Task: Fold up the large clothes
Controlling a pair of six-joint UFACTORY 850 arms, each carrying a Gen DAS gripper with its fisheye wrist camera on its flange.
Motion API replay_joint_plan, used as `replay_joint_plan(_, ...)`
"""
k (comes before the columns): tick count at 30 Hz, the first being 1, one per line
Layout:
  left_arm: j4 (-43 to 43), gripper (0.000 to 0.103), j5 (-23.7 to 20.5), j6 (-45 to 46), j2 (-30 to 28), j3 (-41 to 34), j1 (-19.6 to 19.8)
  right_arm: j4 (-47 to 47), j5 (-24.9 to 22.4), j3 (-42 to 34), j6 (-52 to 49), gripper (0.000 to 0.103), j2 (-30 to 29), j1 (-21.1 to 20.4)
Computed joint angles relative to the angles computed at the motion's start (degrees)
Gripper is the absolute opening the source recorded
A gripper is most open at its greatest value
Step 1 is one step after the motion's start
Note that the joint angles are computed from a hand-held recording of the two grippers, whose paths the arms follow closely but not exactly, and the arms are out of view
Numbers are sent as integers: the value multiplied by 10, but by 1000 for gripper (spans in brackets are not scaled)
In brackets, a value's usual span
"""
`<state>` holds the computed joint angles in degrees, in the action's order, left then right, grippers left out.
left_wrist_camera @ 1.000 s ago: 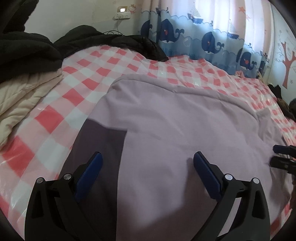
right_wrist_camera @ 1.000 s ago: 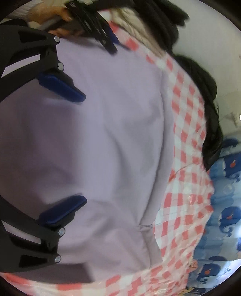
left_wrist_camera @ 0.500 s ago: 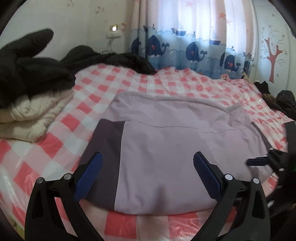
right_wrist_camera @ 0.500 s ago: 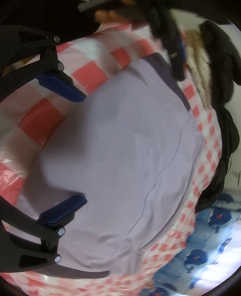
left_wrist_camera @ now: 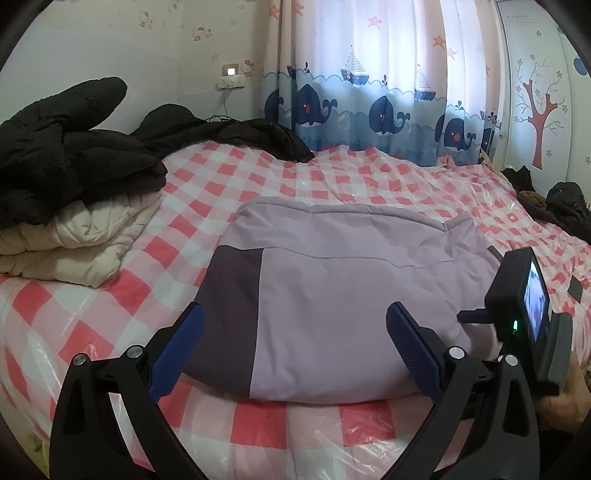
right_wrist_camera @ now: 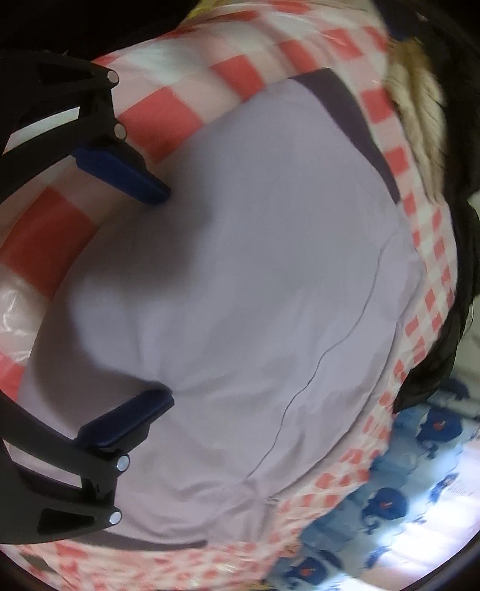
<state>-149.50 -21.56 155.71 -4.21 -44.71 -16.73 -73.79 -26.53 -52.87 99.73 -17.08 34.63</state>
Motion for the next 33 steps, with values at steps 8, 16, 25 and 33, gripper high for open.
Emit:
replay_joint_plan(8, 17, 95, 2, -18, -14, -5, 4, -104, 99, 27, 174, 98, 27, -46)
replay_joint_plan(16, 52, 95, 2, -52, -31, -15, 6, -72, 37, 17, 107, 97, 28, -12)
replay_joint_plan(25, -14, 95, -2, 19, -32, -9, 1, -28, -56, -44, -91, 97, -34, 52)
replay_joint_plan(33, -37, 95, -8, 43, -27, -3, 1, -24, -87, -60, -101, 97, -60, 54)
